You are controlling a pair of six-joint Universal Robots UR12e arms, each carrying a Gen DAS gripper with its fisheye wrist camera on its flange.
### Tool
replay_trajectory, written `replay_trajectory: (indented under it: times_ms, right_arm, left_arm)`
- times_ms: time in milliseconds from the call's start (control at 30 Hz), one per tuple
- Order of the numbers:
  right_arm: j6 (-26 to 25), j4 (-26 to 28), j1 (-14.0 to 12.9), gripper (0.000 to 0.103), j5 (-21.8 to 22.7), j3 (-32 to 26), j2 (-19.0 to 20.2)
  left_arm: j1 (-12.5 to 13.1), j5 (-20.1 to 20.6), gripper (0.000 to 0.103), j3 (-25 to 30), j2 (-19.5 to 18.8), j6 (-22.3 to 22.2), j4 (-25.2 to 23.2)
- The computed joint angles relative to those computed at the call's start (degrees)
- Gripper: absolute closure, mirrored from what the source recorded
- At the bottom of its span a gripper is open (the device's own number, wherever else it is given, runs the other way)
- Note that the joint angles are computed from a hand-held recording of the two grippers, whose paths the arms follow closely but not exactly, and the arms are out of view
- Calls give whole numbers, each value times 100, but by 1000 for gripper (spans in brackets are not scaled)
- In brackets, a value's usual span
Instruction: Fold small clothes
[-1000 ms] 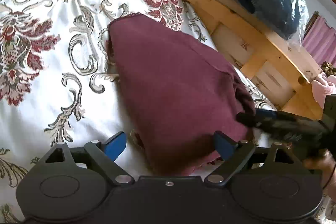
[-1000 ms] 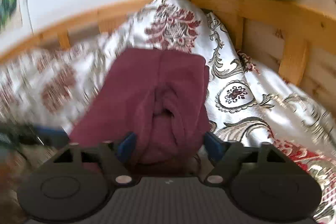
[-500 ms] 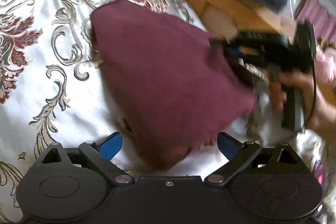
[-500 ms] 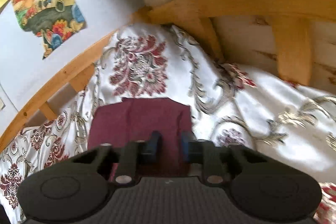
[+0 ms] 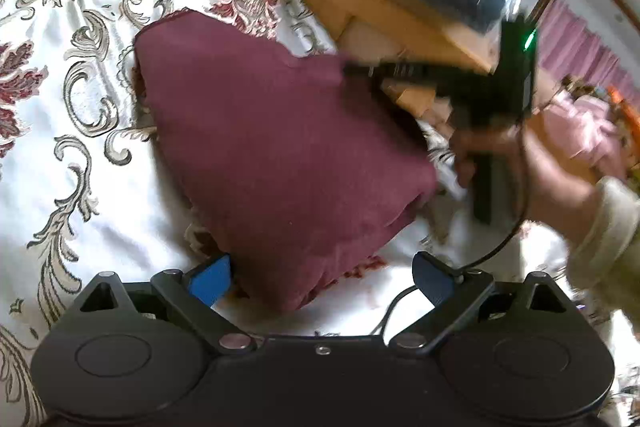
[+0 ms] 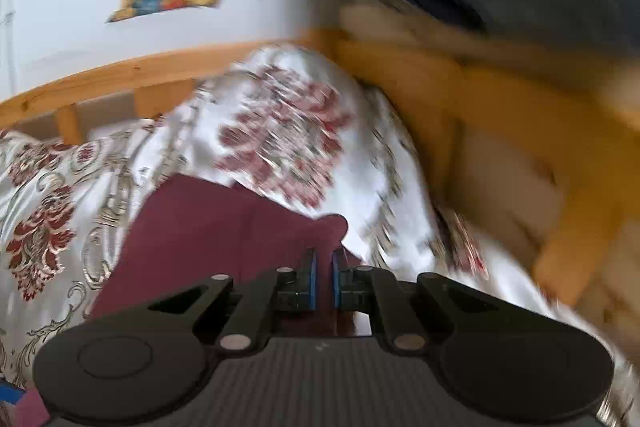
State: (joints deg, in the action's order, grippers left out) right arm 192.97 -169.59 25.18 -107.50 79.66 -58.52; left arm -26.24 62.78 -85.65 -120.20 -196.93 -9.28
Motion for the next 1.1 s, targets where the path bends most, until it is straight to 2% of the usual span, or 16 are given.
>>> replay_trajectory:
  times_ms: [67,133,200,267,367,433,600,800,833,900,1000,1100]
  right_arm:
    - [352,-10,-46,93,88,173,-74]
    - [524,-55,-65,93,158,309,-132]
    - [572,-49,-62,93,153,370,-151]
    - [613,-18,-70,93,191,393,-155]
    - [818,37,-97,92,274,438,-174]
    - [889,19,-93,86,237,461,-165]
    - [1165,-180,-106,76,222,576,-166]
    - [1310,-55,-143,59,295,500,-193]
    - [1352,-74,-160,57,350,495,-197]
    - [1618,-189,-225,44,618,510,-204]
    - [2028,-412,-324,35,1034,529,-188]
    - [2242,-396,-386,32,1252,444,-126]
  left_arm:
    - [108,-377,5,-39,-21,-172,275]
    - [220,-744,2,-87,-99,-601,883]
    - [267,-783,1,-102,-168,-1088,1409]
    - [243,-521,1,-65,-159,-1167,1238]
    - [123,236,1,-4,-88,-955,552]
    - [106,429,1,36,-89,-990,250]
    - [246,-23,0,136,-208,-1419,-96]
    - [228,38,0,186,-228,-1217,-219]
    - [227,40,0,186,-230,-1208,-226]
    - [232,17,0,180,-233,-1180,-219]
    - [235,13,0,157,-226,-1132,-206]
    - [228,34,0,165,-230,-1101,-211]
